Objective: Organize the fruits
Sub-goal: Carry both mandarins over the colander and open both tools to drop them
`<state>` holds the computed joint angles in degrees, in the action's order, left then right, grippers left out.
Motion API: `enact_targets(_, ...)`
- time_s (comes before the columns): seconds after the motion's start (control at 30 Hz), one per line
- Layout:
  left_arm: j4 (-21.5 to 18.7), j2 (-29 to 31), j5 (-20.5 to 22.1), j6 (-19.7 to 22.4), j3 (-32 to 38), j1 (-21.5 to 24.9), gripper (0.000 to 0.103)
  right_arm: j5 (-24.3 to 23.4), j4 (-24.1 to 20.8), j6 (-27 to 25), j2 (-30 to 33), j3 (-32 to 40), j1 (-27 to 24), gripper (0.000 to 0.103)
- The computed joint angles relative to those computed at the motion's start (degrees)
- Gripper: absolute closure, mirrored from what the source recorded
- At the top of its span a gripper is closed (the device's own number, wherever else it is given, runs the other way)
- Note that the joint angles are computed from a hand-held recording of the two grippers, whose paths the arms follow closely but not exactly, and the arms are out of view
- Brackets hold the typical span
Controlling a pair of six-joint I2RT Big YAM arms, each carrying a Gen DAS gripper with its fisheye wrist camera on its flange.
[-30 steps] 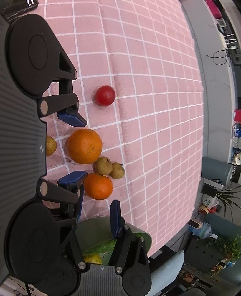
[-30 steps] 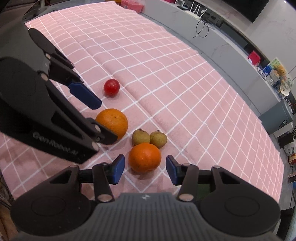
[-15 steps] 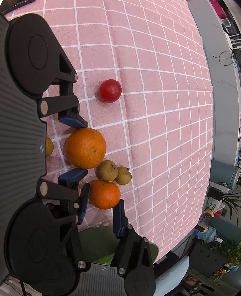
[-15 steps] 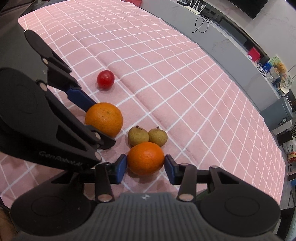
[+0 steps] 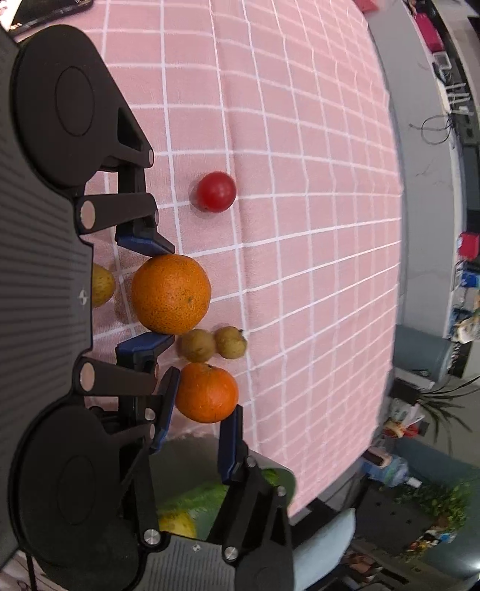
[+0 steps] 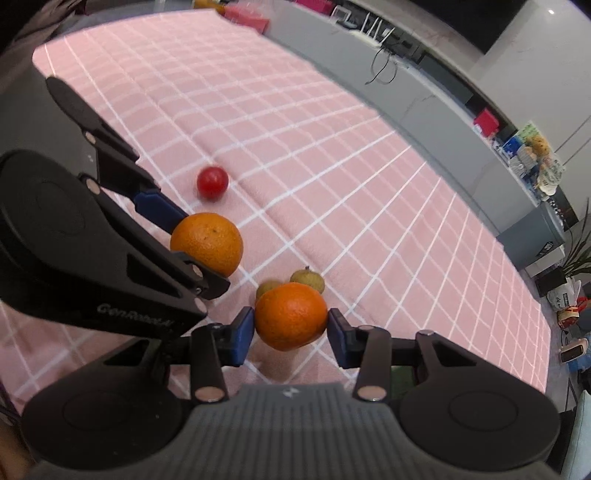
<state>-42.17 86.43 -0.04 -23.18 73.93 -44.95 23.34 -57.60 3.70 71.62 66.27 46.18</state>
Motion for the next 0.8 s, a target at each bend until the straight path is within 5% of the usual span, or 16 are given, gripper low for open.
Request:
enact_targets(0.23,1.2,-5.3,-0.7,-3.9,-2.1,-0.4,0.053,3.6,-0.6,5.6,-5.4,-0.6,3.5,0.064)
enact_targets(0.8,-0.7,-2.4,-2.8,0.9,7.1,-8.7,0.053,15.0,-7.4,30.0,-23.6,-8.1,7.7,0.064)
